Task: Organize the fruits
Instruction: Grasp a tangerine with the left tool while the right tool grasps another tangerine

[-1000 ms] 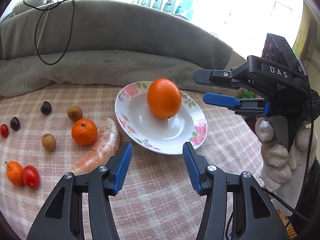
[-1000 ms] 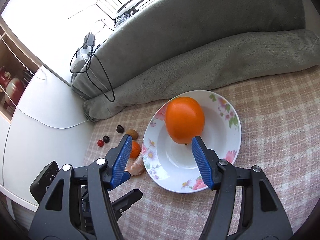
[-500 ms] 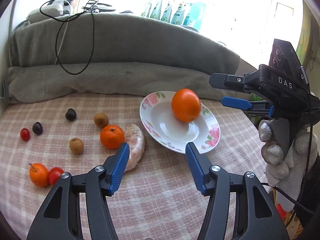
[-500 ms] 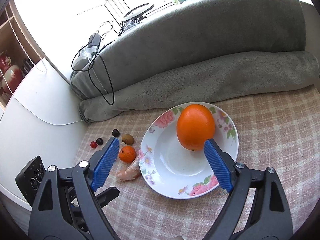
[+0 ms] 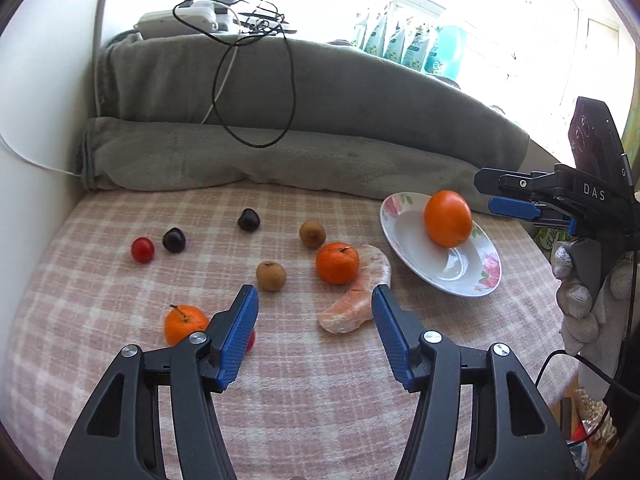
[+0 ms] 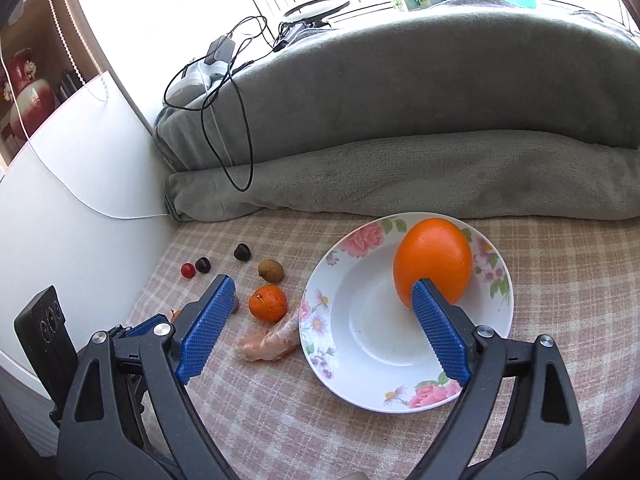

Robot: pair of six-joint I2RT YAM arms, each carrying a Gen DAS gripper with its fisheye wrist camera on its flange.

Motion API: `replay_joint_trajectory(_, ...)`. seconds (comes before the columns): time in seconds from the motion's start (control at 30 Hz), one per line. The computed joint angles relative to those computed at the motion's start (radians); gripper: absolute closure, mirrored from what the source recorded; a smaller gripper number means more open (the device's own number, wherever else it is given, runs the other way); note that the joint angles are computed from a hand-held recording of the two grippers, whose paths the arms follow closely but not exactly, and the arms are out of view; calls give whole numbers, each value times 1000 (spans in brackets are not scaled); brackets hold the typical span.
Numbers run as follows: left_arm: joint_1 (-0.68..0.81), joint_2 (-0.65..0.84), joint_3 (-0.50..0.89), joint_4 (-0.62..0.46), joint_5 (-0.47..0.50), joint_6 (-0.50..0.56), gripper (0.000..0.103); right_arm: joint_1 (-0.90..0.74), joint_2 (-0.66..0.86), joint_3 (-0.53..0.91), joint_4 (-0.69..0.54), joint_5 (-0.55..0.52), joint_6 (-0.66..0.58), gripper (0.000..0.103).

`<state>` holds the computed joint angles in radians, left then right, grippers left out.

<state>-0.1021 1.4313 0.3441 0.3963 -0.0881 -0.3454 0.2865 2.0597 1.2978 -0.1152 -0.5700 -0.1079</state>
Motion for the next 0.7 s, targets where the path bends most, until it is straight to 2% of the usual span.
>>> replay_joint_trajectory(0.5, 173, -22, -98, 39, 54, -6, 45, 116, 34, 12, 10, 84, -80, 11)
replay_joint_trajectory(0.63, 239, 21, -101, 69, 107, -8, 45, 149, 58, 32, -2, 115, -112, 21)
replay_joint_trajectory(0.7, 265, 44, -99, 84, 130, -5, 45, 164, 73, 45, -7, 130, -122, 21)
